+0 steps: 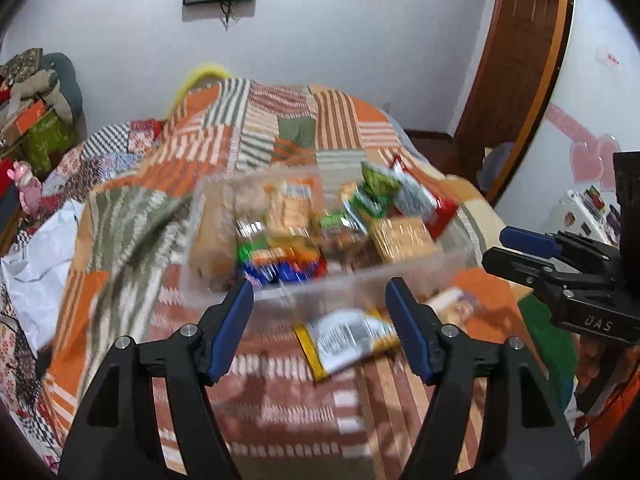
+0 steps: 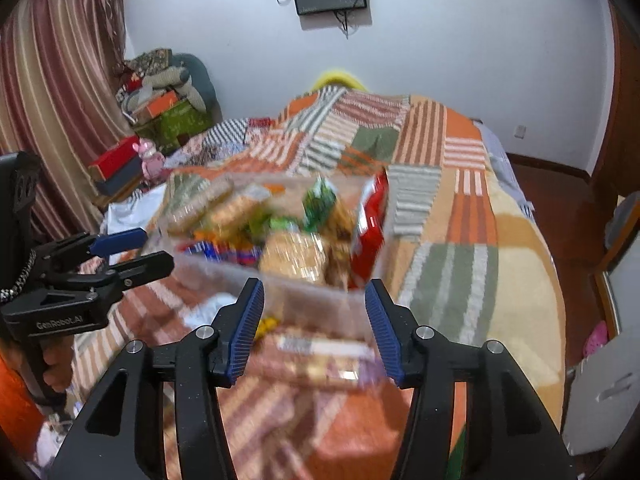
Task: Organize snacks
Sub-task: 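Open both grippers to drop the bags into the clear box, then grasp the yellow chip bag with left gripper while right grasps the long biscuit roll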
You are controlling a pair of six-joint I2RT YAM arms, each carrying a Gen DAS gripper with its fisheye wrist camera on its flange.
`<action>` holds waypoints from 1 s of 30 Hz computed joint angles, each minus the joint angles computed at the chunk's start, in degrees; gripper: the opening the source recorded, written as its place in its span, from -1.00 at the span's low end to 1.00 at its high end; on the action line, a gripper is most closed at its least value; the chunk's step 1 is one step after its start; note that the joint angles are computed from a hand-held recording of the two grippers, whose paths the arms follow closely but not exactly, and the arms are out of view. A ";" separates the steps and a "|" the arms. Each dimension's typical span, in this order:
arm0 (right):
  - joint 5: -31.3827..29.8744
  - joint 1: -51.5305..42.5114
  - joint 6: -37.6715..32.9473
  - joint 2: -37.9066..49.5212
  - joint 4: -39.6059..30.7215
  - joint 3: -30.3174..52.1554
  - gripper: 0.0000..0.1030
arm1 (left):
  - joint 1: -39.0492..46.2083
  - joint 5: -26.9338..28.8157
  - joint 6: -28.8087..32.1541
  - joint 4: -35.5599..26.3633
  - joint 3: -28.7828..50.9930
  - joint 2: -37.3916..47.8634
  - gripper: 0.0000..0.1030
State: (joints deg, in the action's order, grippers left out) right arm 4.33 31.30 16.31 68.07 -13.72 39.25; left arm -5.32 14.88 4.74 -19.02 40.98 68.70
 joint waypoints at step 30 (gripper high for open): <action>-8.49 -2.18 1.04 5.05 2.87 -6.56 -0.10 | -1.74 -2.77 1.65 7.45 -9.50 6.33 -0.08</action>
State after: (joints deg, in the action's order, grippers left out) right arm -4.16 29.13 17.35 73.12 -10.85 32.69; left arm -7.06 12.12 6.39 -11.57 31.48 75.03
